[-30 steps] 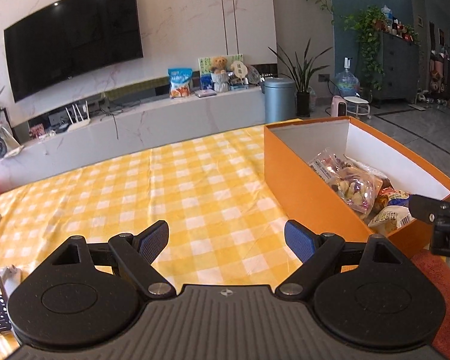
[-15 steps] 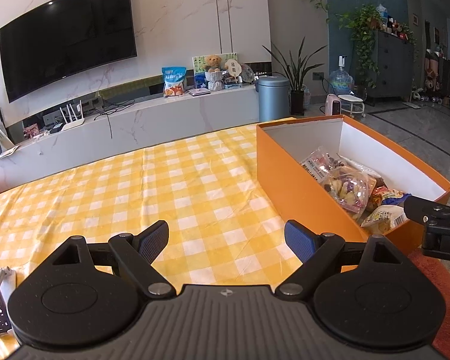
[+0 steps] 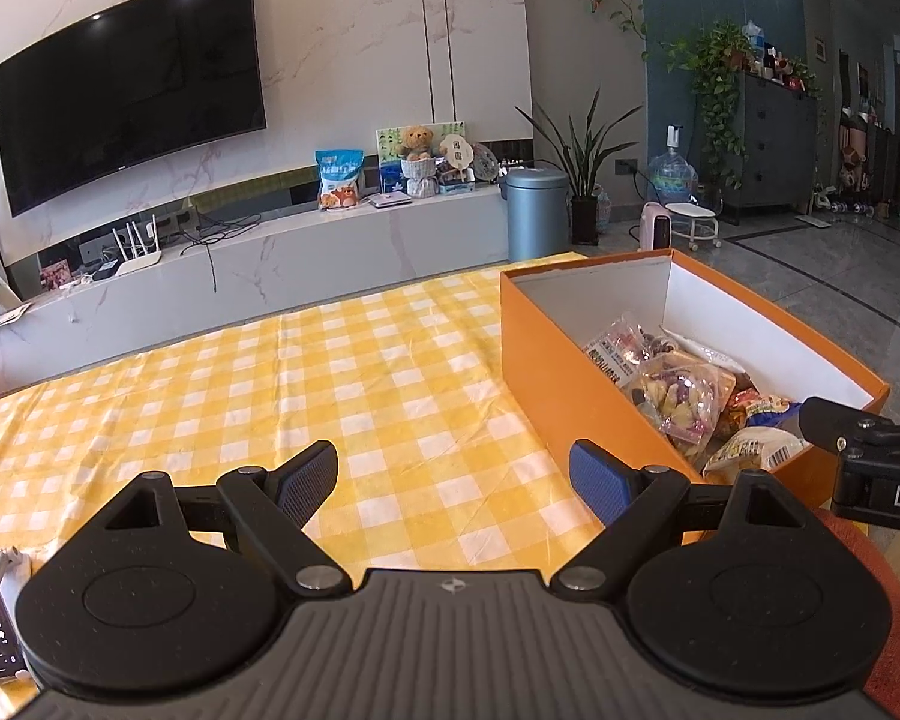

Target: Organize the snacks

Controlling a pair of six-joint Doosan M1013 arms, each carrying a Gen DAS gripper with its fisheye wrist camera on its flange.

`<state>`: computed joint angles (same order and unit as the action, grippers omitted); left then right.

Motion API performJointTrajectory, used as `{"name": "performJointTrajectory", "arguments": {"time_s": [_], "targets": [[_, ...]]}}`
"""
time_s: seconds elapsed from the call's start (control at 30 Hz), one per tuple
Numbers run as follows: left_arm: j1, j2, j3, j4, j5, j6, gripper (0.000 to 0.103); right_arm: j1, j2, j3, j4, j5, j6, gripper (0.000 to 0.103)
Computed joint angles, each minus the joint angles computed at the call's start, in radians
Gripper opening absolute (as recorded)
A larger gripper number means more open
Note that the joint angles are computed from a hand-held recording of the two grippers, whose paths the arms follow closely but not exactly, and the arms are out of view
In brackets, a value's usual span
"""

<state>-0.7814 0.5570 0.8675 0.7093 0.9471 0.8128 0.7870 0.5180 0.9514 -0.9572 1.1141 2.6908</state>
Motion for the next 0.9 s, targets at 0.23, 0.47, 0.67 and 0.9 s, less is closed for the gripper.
{"name": "performJointTrajectory", "arguments": {"time_s": [0.23,0.47,0.67,0.9], "targets": [[0.001,0.003,-0.004,-0.003,-0.006,0.001,0.102,0.0,0.0,0.001,-0.013,0.003,0.01,0.1],[-0.001,0.002,-0.004,-0.005,-0.009,-0.002,0.102,-0.001,0.0,0.002,-0.001,0.004,0.006,0.1],[0.0,0.001,-0.002,-0.017,-0.009,0.001,0.102,0.0,-0.001,0.001,0.0,0.006,0.005,0.1],[-0.002,0.0,0.003,-0.024,-0.014,0.002,0.102,-0.001,-0.001,-0.002,0.007,0.008,0.0,0.1]]}}
